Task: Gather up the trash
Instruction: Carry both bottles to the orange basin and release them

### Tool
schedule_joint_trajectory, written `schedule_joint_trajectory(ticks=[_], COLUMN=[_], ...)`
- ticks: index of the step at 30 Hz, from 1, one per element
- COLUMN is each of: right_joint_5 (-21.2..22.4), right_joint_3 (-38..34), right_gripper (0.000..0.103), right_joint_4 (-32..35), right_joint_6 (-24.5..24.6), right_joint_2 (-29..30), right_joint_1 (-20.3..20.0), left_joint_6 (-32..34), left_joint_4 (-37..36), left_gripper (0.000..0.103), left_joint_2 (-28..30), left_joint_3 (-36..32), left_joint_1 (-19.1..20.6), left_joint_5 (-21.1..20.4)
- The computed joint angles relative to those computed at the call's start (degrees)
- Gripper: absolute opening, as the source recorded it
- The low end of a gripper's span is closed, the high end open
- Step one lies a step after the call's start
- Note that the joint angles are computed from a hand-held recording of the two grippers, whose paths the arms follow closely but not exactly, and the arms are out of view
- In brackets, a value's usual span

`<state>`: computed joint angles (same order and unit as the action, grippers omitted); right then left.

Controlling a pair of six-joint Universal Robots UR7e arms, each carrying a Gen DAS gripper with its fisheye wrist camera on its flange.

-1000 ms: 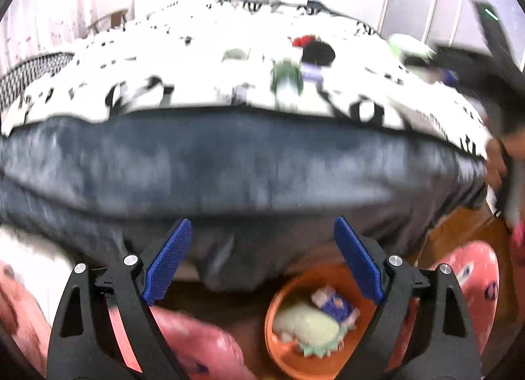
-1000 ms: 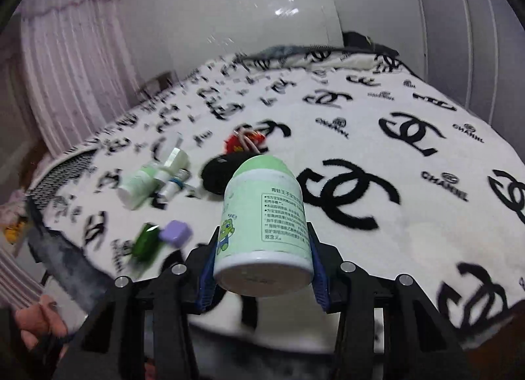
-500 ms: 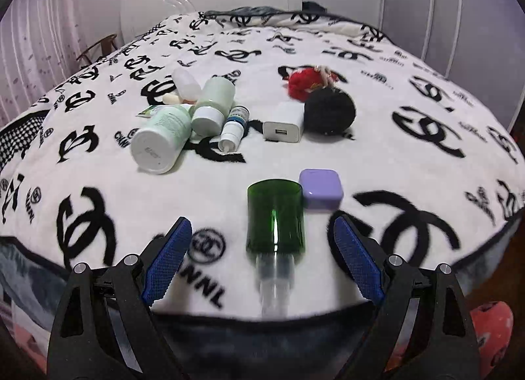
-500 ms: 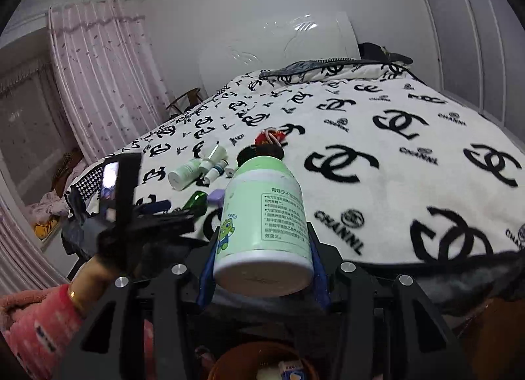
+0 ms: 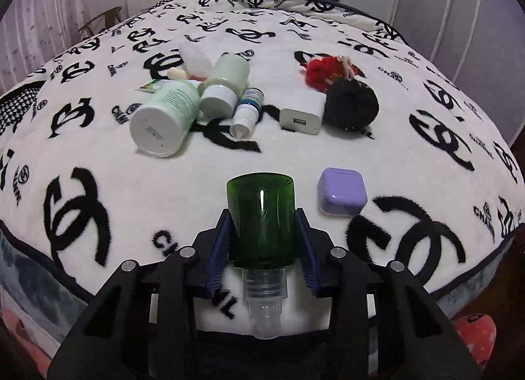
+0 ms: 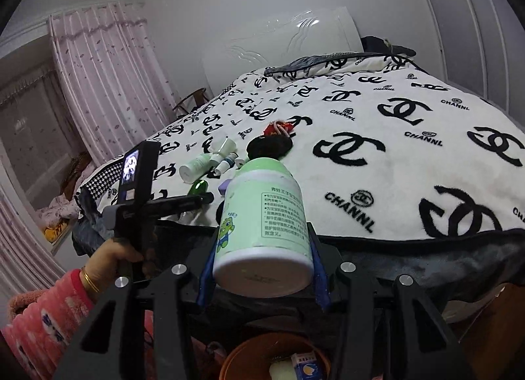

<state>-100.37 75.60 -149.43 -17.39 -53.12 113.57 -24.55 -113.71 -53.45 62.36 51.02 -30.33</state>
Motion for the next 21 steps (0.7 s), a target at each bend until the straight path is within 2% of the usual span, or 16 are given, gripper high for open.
schedule_joint_trajectory(ticks=[8, 12, 15, 21], right_joint_5=[-0.3, 0.0, 0.2, -1.1], right_joint_3=[0.7, 1.5, 2.7, 6.5], right_gripper=[0.047, 0.047, 0.047, 0.047], right_joint_4=[-0.8, -1.1, -1.1, 0.6], right_joint_6=[-0.4, -1.3, -2.2, -3.6], right_joint_2=[-0.4, -1.1, -1.9, -3.5], right_joint_1=[0.4, 0.9, 1.3, 1.2], left_joint_6=[3.3, 7.7, 8.1, 3.2], left_joint_4=[-8.1, -13.0, -13.6, -8.9], left_gripper=[0.037, 0.037, 0.037, 0.037], left_joint_2=[-3.1, -6.8, -10.7, -16.3], left_joint_3=[2.0, 6.8, 13.3, 25.6], left_joint_1=[-2.0, -4.8, -7.0, -8.4], left_joint_5=[-0.3, -2.2, -5.3, -13.6])
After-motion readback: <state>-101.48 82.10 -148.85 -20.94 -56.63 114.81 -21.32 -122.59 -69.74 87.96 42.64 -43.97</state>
